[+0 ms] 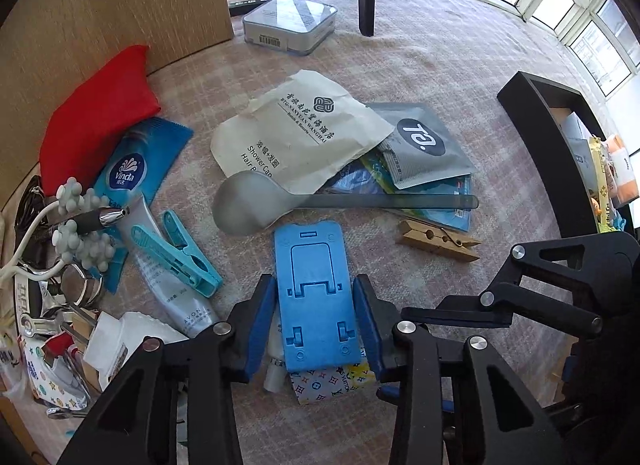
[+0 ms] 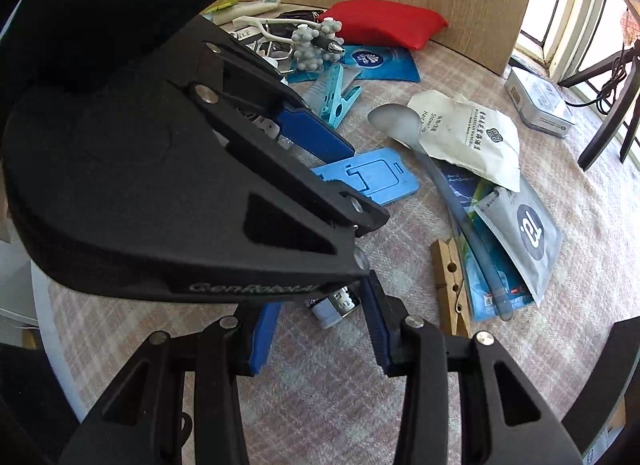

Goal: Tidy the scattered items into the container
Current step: 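Grasp the blue phone stand with the left tool while the right grasps the patterned tube, then carry the phone stand and patterned tube into the tray and open both tools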

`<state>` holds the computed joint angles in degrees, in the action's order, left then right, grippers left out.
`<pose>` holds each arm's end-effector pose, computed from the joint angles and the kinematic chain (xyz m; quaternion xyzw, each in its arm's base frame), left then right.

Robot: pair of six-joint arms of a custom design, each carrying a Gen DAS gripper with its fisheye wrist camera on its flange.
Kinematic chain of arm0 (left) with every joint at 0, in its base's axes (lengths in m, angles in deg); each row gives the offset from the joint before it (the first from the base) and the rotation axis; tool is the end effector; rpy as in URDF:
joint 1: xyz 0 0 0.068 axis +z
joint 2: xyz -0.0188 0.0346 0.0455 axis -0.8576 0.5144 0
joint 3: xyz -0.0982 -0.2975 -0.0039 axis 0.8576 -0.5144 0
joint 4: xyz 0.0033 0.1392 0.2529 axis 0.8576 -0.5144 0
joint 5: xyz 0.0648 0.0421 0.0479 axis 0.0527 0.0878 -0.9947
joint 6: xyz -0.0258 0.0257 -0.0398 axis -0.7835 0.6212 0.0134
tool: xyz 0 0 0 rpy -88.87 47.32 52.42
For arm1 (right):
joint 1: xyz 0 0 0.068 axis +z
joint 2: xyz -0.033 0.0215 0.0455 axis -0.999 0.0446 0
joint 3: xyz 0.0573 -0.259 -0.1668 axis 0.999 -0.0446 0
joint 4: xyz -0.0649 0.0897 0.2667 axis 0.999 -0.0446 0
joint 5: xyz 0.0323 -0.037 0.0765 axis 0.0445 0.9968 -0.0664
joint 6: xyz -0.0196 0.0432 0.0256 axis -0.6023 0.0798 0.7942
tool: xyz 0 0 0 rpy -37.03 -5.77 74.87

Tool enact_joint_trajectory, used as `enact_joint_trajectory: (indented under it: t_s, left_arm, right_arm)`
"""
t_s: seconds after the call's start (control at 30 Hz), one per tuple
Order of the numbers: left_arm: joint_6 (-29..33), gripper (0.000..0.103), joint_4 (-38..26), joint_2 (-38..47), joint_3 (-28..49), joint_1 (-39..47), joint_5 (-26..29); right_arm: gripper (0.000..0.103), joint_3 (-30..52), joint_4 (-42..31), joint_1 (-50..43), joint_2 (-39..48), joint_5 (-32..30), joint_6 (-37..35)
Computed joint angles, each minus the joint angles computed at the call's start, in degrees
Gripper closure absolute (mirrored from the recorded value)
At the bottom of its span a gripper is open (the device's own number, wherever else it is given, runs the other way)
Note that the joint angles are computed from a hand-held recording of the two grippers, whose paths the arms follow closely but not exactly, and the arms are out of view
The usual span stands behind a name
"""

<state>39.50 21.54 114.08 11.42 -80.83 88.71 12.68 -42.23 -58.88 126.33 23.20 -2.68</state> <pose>0.3600 -0.1481 0.1148 0.2164 0.9664 -0.0742 0.1176 0.2458 0.1437 0.1305 -0.4096 0.8872 0.1353 0.1638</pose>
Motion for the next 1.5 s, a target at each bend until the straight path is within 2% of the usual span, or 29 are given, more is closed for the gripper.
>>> enact_joint_trajectory:
  t_s: [0.07, 0.33, 0.4, 0.47, 0.63, 0.73, 0.77, 0.8, 0.87, 1.0, 1.1, 1.27, 1.5]
  left_arm:
    - [0.0, 0.068, 0.3, -0.3, -0.4, 0.4, 0.7]
    - [-0.1, 0.069, 2.0, -2.5, -3.2, 0.0, 0.9]
    - [-0.5, 0.069, 2.2, -3.4, -3.9, -0.1, 1.1]
    - [-0.9, 0.069, 2.2, -4.4, -4.3, -0.2, 1.2]
    - [-2.2, 0.069, 2.2, -4.0, -3.7, -1.6, 0.7]
    - [-2.3, 0.069, 2.2, -3.7, -3.8, -1.8, 0.9]
    - [-1.8, 0.069, 2.5, -4.5, -5.0, -1.0, 1.1]
    - [-1.6, 0.069, 2.6, -4.6, -5.3, -0.8, 1.3]
    - [-2.0, 0.069, 3.2, -4.8, -5.7, -0.7, 1.5]
    - [-2.1, 0.069, 3.7, -5.4, -6.2, -0.4, 2.0]
    - [-2.7, 0.069, 4.2, -5.6, -6.5, -0.5, 2.0]
    - [-3.5, 0.069, 5.2, -6.8, -7.8, -0.7, 2.0]
    - [-4.3, 0.069, 4.5, -9.7, -8.0, -2.3, 2.0]
  right_arm:
    - [0.071, 0.2, -0.5, -0.3, 0.1, -0.4, 0.8]
    - [0.081, -2.0, -3.2, -3.0, -3.8, -1.0, 1.8]
    - [0.091, -2.9, -4.2, -4.8, -5.8, -2.3, 1.7]
    - [0.094, -3.2, -5.6, -6.5, -7.4, -2.9, 2.0]
    - [0.094, -4.1, -6.0, -9.4, -8.0, -4.0, 0.6]
    - [0.092, -4.7, -5.0, -8.1, -8.4, -2.2, 2.1]
    - [0.084, -4.6, -5.0, -7.4, -8.5, -1.4, 3.1]
    - [0.07, -4.1, -5.5, -7.1, -8.1, -0.9, 3.9]
    - [0.063, -3.8, -5.0, -6.4, -7.5, -1.0, 4.3]
    - [0.064, -4.1, -2.2, -3.0, -6.4, 3.1, 5.6]
    - [0.08, -4.0, -1.7, -1.7, -6.4, 6.0, 6.6]
    - [0.08, -4.3, -2.8, -2.7, -7.4, 6.6, 7.6]
    - [0.08, -6.8, -8.0, -10.8, -16.9, 4.0, 6.0]
